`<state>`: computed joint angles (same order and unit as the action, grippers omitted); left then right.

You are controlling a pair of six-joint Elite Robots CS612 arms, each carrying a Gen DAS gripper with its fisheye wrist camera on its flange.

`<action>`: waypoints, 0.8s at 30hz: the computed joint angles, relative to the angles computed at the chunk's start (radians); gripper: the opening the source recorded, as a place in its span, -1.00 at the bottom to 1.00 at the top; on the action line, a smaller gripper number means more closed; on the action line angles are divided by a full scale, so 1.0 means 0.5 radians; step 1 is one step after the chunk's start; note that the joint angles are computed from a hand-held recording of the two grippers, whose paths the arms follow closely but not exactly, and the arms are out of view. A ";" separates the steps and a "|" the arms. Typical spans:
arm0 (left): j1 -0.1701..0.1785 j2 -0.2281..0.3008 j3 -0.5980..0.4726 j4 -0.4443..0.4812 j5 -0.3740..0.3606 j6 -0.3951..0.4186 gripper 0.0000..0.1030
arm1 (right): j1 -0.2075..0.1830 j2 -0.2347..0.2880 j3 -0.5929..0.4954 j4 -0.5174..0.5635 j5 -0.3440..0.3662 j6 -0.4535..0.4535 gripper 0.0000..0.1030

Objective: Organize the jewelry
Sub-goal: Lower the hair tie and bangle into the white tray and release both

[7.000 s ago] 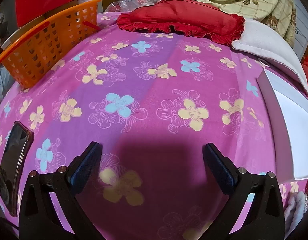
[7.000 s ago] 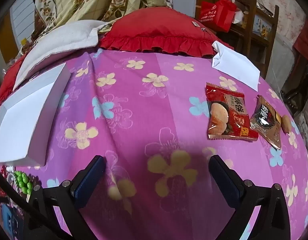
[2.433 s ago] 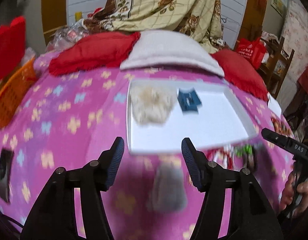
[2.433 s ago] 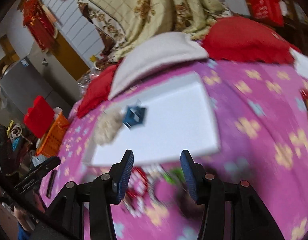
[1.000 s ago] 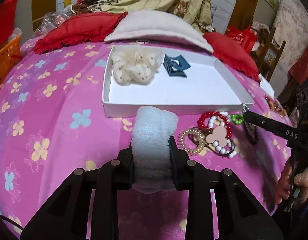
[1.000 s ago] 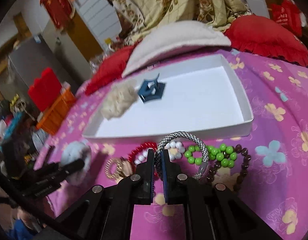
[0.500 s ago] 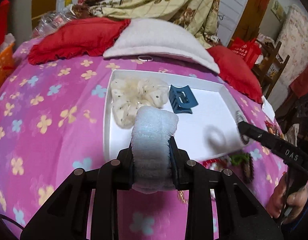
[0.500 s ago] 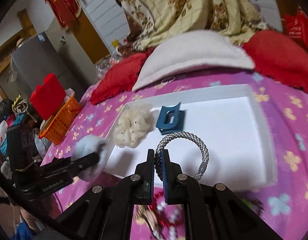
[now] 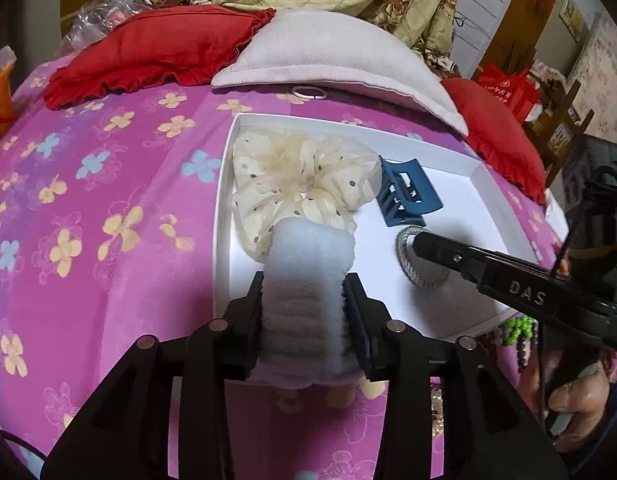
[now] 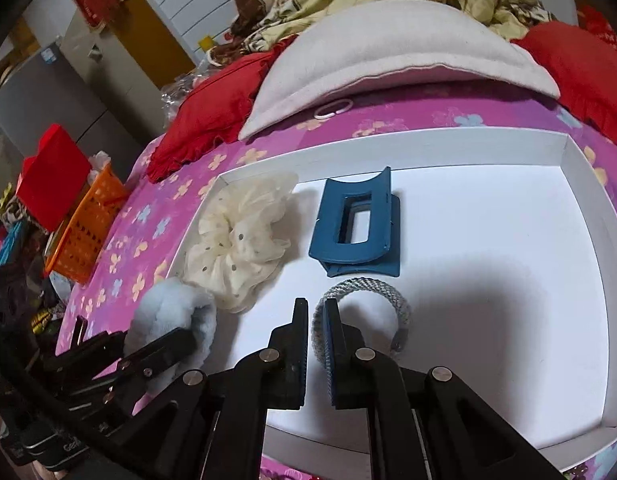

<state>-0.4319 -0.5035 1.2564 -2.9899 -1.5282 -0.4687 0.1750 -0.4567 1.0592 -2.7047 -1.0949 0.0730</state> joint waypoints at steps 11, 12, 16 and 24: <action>0.002 -0.070 0.152 -0.292 -0.110 -0.039 0.04 | -0.054 -0.181 0.291 -0.257 0.029 0.021 -0.32; -0.005 -0.090 0.187 -0.323 -0.097 -0.037 0.04 | -0.061 -0.205 0.333 -0.295 0.033 0.021 -0.29; -0.050 -0.166 0.338 -0.460 -0.038 -0.011 0.04 | -0.128 -0.351 0.631 -0.537 0.080 0.009 -0.16; -0.162 -0.180 0.399 -0.296 0.080 0.045 0.01 | -0.199 -0.432 0.933 -0.642 0.126 -0.059 -0.16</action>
